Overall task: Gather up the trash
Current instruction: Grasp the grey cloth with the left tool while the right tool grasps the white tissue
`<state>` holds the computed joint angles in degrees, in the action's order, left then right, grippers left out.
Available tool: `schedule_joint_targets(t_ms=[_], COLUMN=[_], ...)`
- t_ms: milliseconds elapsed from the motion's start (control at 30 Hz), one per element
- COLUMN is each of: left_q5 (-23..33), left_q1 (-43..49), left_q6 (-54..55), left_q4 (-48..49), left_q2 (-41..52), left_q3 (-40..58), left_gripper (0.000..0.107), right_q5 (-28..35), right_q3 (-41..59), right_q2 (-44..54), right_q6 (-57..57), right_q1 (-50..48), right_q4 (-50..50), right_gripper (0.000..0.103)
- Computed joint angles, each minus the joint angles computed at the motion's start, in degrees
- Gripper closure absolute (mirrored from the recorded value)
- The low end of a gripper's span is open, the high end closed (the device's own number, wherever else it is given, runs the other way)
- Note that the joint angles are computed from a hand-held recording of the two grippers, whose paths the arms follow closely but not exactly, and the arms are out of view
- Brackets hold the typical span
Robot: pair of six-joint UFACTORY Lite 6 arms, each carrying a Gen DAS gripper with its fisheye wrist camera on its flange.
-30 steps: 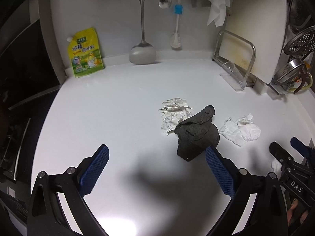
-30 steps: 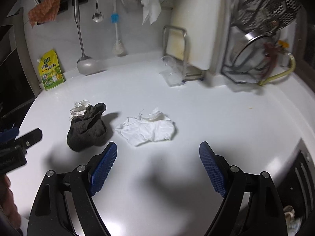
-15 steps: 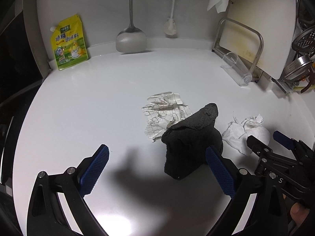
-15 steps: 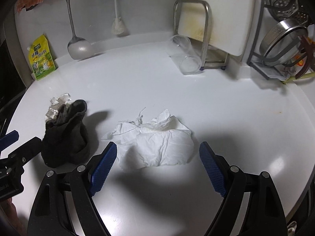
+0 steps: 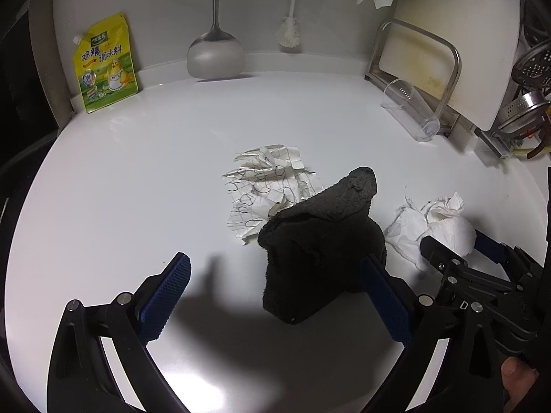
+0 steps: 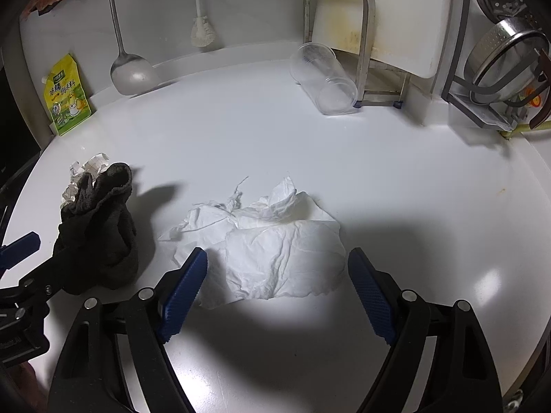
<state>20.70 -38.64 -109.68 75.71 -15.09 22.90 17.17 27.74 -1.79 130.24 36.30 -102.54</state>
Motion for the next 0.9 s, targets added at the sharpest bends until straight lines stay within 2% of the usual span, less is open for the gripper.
schedule_joint_targets(t_ms=[133,233,300,333,400,433,467,567,733,900], left_q5=[-1.19,-3.6,-4.02,-4.07,-2.74,-3.08,-4.0,-5.1,-4.71,-2.7], left_q1=[0.19,0.77,-0.13,-0.77,-2.49,-2.54,-2.14,-1.78,-1.78,-2.07], left_q6=[-4.67,-8.57,-9.24,-9.35,-7.44,-7.15,-6.89,-2.76,5.02,15.68], left_q4=[4.2,8.19,9.15,9.46,7.54,7.44,7.51,4.3,-2.65,-12.37], left_q2=[3.73,4.93,5.13,5.07,5.39,5.17,4.8,3.34,0.11,-6.14], left_q3=[1.33,1.73,2.04,2.13,2.78,2.77,2.64,2.34,1.35,-0.7], left_gripper=[0.014,0.033,0.045,0.055,0.061,0.066,0.073,0.086,0.091,0.092], right_q5=[1.11,1.49,1.71,1.67,1.6,1.52,1.39,0.06,-1.32,-1.9], right_q3=[0.03,-0.37,-0.6,-0.7,-0.69,-0.75,-0.83,-2.39,-5.36,-8.6], right_q2=[0.52,0.12,-0.26,-0.42,-0.59,-0.78,-0.98,-3.21,-8.24,-14.44], right_q6=[-0.51,-0.68,-0.93,-1.09,-1.88,-2.31,-2.59,-0.06,0.63,-6.11], right_q1=[0.64,1.12,1.48,1.49,1.66,1.72,1.68,0.65,-1.03,-1.08], right_q4=[-0.18,-0.71,-0.76,-0.77,-0.2,0.19,0.43,-1.75,-1.87,6.19], right_gripper=[0.036,0.047,0.062,0.065,0.079,0.081,0.083,0.087,0.089,0.089])
